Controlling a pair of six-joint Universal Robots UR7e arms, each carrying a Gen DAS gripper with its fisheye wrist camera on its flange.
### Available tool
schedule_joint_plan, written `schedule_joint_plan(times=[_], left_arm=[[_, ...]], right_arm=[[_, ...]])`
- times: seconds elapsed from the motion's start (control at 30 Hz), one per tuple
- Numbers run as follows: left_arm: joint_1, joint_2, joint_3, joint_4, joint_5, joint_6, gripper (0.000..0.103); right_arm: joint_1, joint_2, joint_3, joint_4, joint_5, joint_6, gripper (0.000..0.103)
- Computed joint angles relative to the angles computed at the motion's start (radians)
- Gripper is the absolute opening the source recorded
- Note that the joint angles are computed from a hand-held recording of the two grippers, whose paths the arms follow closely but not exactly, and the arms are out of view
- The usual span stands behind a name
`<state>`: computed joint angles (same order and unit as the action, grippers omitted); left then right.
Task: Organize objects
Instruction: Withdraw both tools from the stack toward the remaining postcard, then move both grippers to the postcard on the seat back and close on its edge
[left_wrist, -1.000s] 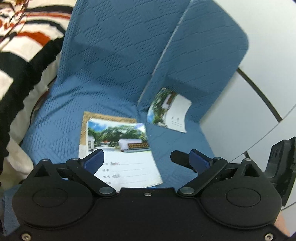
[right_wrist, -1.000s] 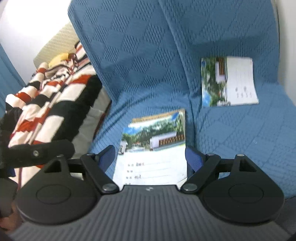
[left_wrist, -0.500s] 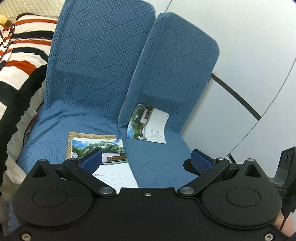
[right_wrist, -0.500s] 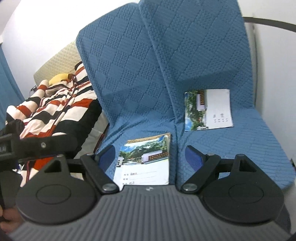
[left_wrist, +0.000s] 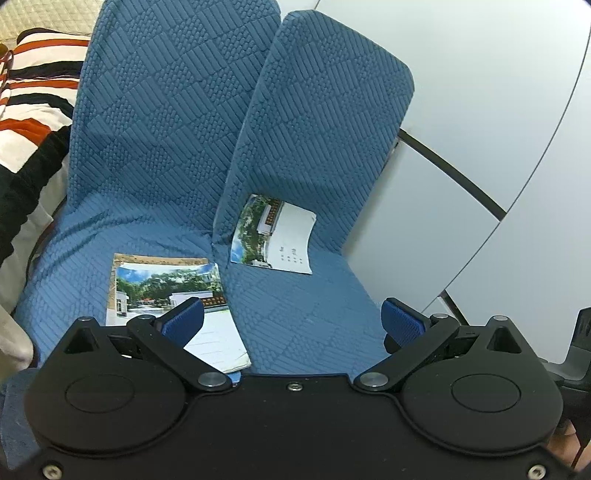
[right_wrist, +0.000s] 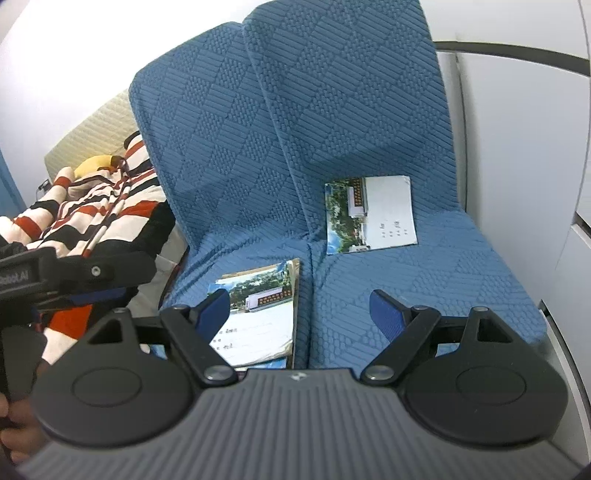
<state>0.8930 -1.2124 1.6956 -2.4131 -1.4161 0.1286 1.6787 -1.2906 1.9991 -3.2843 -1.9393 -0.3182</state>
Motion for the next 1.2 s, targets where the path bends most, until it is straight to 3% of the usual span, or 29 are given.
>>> schedule_joint_plan(times=[0.43, 0.8, 1.03, 1.2], left_arm=[[0.028, 0.090, -0.001, -0.069, 0.001, 0.025, 0.102], [0.049, 0.222, -0.084, -0.094, -0.009, 0.097, 0.102], [0.045, 0.294, -0.122, -0.126, 0.040, 0.120, 0.102], [0.058, 0.370, -0.196, -0.097, 0.072, 0.107, 0.102]], right_arm=[[-0.051, 0.058, -0.003, -0.084, -0.027, -0.009, 0.084], [-0.107, 0.147, -0.089, -0.141, -0.049, -0.075, 0.084], [-0.100, 0.220, -0.187, -0.116, -0.089, -0.087, 0.084], [-0.114, 0.262, -0.267, -0.038, -0.072, -0.052, 0.084]])
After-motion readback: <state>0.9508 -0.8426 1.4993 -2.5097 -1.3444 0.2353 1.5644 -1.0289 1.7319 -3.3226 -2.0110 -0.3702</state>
